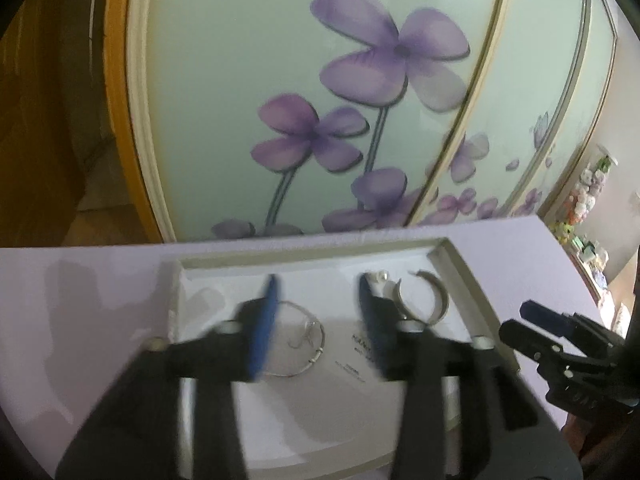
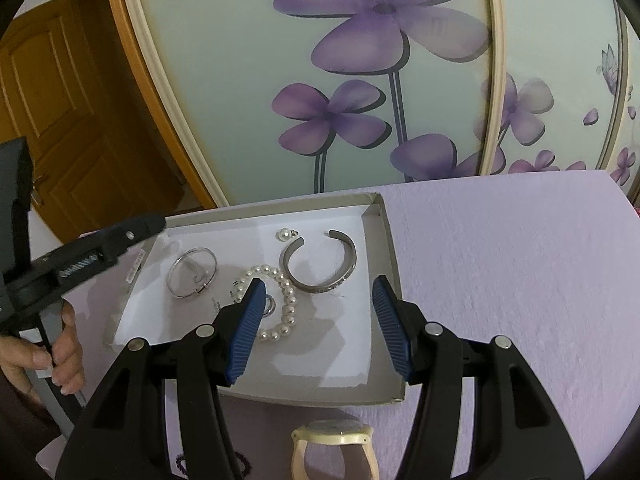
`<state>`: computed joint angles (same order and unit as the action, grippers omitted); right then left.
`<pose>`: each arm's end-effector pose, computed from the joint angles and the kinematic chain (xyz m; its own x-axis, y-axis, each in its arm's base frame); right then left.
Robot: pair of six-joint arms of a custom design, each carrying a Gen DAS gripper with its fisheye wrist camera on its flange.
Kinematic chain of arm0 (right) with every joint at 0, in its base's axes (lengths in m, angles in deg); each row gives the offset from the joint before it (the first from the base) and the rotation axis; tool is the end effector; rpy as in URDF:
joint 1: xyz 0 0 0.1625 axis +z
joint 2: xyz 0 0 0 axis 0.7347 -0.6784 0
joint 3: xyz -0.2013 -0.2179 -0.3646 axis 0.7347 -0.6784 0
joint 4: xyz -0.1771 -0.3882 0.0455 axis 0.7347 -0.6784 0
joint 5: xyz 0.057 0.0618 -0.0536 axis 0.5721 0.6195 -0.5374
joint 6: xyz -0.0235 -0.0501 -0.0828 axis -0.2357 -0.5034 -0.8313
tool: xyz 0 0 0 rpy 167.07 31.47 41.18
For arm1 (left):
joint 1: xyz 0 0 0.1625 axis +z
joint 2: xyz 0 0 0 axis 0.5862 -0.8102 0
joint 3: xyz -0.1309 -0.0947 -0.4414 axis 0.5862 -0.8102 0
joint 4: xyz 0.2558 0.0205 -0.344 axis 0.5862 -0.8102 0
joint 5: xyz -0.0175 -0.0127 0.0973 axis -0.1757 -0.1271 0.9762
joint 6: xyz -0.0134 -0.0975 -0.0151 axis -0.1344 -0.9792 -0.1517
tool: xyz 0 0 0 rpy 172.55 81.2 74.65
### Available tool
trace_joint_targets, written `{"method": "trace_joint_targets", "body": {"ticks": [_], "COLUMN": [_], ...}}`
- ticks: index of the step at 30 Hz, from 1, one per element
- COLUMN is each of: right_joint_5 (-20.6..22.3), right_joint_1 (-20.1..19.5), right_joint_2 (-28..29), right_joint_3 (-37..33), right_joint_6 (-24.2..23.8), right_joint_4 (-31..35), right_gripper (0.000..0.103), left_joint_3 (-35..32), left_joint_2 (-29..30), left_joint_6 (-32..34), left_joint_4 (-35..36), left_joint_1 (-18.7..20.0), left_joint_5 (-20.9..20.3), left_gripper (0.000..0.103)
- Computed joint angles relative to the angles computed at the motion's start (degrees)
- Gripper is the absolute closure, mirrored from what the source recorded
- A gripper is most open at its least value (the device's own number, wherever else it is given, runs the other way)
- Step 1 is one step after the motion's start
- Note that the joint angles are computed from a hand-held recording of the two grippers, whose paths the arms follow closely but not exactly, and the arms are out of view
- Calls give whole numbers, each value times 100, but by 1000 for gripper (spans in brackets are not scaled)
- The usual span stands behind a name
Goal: Organize jewelry
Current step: 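Open both grippers to release the ring and earring in the tray, then grasp the pearl pendant with the right gripper while the left gripper moves to the pink bracelet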
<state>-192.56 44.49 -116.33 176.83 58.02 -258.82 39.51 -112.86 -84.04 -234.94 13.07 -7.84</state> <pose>0.1130 -0.5656 0.2788 -0.8257 -0.0472 0.5621 -0.4373 0.6830 -0.5850 -0.3359 -0.6817 0.1466 -0.7903 0.2954 -0.5368 0.5653 0.6895 -0.4528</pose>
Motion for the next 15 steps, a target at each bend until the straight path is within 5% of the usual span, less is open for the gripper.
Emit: {"method": "trace_joint_targets", "body": {"ticks": [5, 10, 15], "right_joint_5": [49, 98, 120], "right_joint_1": [20, 41, 47], "right_joint_2": [-152, -406, -732], "right_joint_3": [189, 532, 1069], "right_joint_6": [42, 36, 85], "right_joint_4": [-171, -410, -611], "right_gripper": [46, 46, 46], "left_joint_3": [248, 941, 1816], "left_joint_2": [-278, -769, -1298], "left_joint_6": [-113, -192, -443], "left_joint_4": [-262, -897, -1288], "left_joint_1": [-89, -351, -678], "left_joint_5": [135, 688, 1298], "left_gripper": [47, 28, 20]}}
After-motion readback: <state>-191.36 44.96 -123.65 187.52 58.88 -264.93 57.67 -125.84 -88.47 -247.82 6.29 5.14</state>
